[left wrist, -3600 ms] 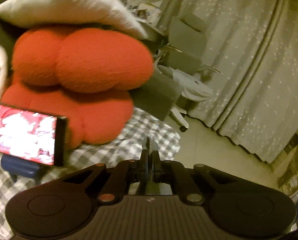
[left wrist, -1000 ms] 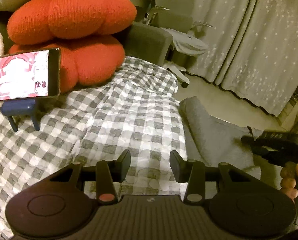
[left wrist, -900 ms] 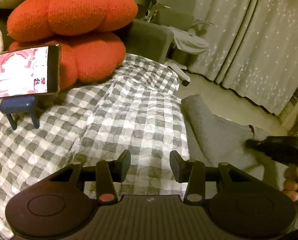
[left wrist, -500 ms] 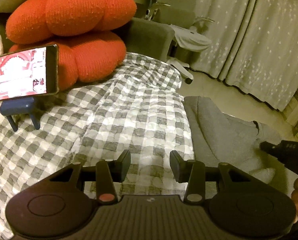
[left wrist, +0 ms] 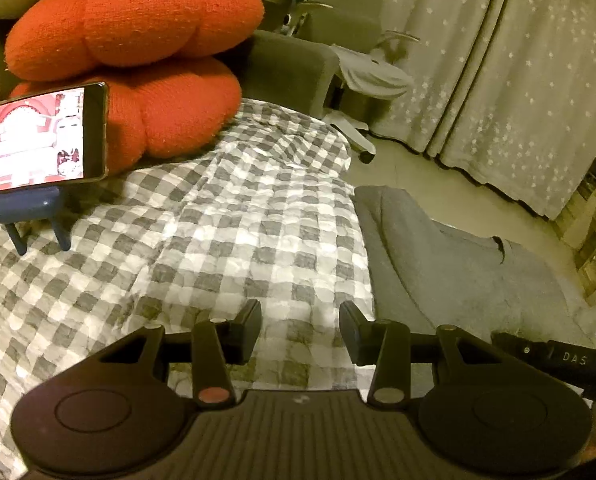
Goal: Fold clothes
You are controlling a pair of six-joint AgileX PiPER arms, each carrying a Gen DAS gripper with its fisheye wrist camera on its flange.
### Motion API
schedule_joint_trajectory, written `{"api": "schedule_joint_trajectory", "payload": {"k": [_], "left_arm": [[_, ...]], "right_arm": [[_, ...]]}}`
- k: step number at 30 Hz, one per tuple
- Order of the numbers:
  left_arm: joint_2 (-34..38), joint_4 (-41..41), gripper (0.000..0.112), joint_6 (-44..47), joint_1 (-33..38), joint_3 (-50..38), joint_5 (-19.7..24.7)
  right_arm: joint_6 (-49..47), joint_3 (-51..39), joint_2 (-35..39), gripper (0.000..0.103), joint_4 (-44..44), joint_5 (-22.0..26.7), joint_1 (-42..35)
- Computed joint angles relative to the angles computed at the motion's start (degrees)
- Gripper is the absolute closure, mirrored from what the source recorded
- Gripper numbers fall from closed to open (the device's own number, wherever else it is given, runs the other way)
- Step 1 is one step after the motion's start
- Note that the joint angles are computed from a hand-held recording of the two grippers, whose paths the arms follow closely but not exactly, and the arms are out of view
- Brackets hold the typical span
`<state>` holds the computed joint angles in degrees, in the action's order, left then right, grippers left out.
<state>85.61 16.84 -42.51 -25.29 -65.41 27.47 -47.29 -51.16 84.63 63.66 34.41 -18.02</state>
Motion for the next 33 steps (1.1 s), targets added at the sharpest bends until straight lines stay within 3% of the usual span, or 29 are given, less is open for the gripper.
{"api": "schedule_joint_trajectory", "payload": {"k": [1,7,11,14,15,16,20,23,25,26,27,28,30,33], "left_arm": [[-0.17,-0.11,0.071,-0.01,-0.04,0.05,0.09],[-0.35,-1.46,0.071,2.38,-0.55,0.42,0.1],[-0.96,-3.97,0.071,5.12,-0.41,0.89,-0.08],[-1.49,-4.86,0.071,6.46,-0.2,1.41,-0.16],[-1.53,-5.16,0.071,6.75,-0.14,1.45,-0.09],[-1.57,-5.52,0.071,7.09,-0.1,1.5,-0.05],[-1.92,-8.58,0.071,10.05,-0.28,1.84,-0.63],[-2.63,-18.32,0.071,17.48,0.59,2.89,-2.03],[-3.04,-19.12,0.071,18.28,-0.57,3.72,-2.91],[-3.21,-19.27,0.071,18.52,-1.24,4.1,-3.32],[-3.22,-18.05,0.071,17.99,-2.43,4.37,-3.5],[-3.3,-16.98,0.071,17.58,-3.67,4.7,-3.53],[-3.48,-14.39,0.071,16.36,-6.28,5.39,-3.58],[-3.84,-5.04,0.071,9.9,-10.6,6.76,-3.37]], "right_arm": [[3.48,-0.21,-0.66,0.095,-3.44,-1.33,1.41],[22.82,-0.45,-6.48,0.096,-16.69,-3.74,5.48],[36.73,-3.19,-3.12,0.095,-30.84,-6.19,10.04],[33.09,-1.01,-5.44,0.085,-25.1,-7.46,8.59],[30.93,0.26,-7.39,0.069,-23.52,-7.31,8.1],[28.55,1.47,-9.26,0.055,-22.35,-6.4,7.66],[21.1,9.17,-19.52,0.057,-20.14,3.51,4.2],[17.52,15.35,-29.05,0.058,-19.41,11.52,1.18],[17.55,17.62,-34.55,0.058,-20.54,16.62,-0.28],[17.16,18.64,-37.11,0.061,-21.09,19.15,-1.18],[16.8,19.85,-39.56,0.071,-21.77,21.09,-1.66],[17.21,20.89,-41.65,0.083,-22.96,21.85,-1.11],[19.43,22.04,-45.35,0.096,-24.74,21.86,-0.42],[18.04,22.38,-50.77,0.096,-22.84,26.21,-6.03]]}}
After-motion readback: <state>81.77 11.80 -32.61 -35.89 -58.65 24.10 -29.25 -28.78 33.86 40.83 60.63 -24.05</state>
